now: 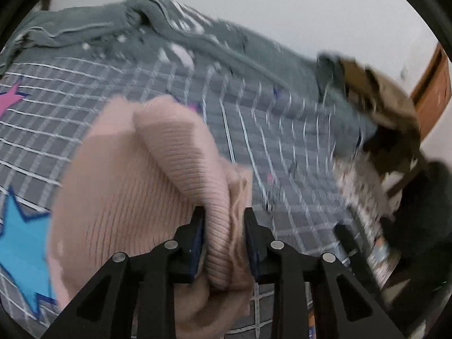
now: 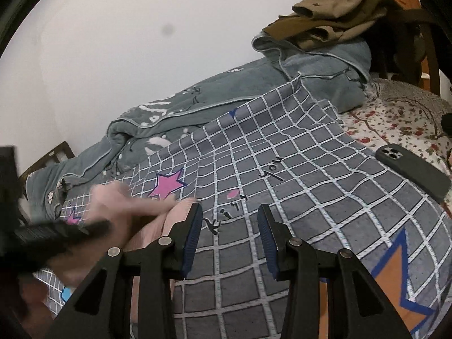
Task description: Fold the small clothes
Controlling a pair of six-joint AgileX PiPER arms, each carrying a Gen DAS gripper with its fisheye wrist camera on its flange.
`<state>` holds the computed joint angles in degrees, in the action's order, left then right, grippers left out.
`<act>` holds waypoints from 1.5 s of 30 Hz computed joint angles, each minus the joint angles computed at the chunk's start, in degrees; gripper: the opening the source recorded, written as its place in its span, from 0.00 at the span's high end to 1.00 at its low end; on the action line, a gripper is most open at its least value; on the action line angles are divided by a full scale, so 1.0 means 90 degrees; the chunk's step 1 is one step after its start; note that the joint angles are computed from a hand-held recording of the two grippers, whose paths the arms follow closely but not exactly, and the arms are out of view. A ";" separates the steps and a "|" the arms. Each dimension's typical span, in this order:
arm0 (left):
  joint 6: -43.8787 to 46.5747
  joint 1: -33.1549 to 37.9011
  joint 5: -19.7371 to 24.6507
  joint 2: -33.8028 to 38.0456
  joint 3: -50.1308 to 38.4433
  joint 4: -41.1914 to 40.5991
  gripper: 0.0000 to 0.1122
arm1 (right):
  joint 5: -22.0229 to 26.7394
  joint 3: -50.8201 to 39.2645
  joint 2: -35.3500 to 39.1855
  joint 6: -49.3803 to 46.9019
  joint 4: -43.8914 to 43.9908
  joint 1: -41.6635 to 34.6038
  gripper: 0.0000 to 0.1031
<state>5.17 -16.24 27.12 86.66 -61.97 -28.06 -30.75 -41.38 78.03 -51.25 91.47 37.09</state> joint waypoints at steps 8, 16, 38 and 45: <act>0.2992 0.0655 0.0031 -0.0638 0.0588 -0.1963 0.48 | 0.0216 -0.0013 -0.0038 -0.0348 0.0057 0.0119 0.60; 0.5512 0.2827 0.0632 -0.0881 0.1143 -0.3837 0.39 | 0.1272 0.0038 -0.0135 0.1921 -0.2190 0.0093 0.57; 0.8749 0.3870 0.1681 -0.1244 0.2960 -0.4350 0.39 | 0.0945 -0.0387 0.0630 0.2717 -0.2654 0.0980 0.90; 0.8318 0.2669 -0.0117 -0.1554 0.3137 -0.4260 0.39 | 0.0481 0.0123 0.0483 0.2670 -0.2347 0.1536 0.82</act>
<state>80.03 7.78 26.06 72.68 -33.75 -66.40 -26.42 -40.28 82.38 -27.22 70.35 50.91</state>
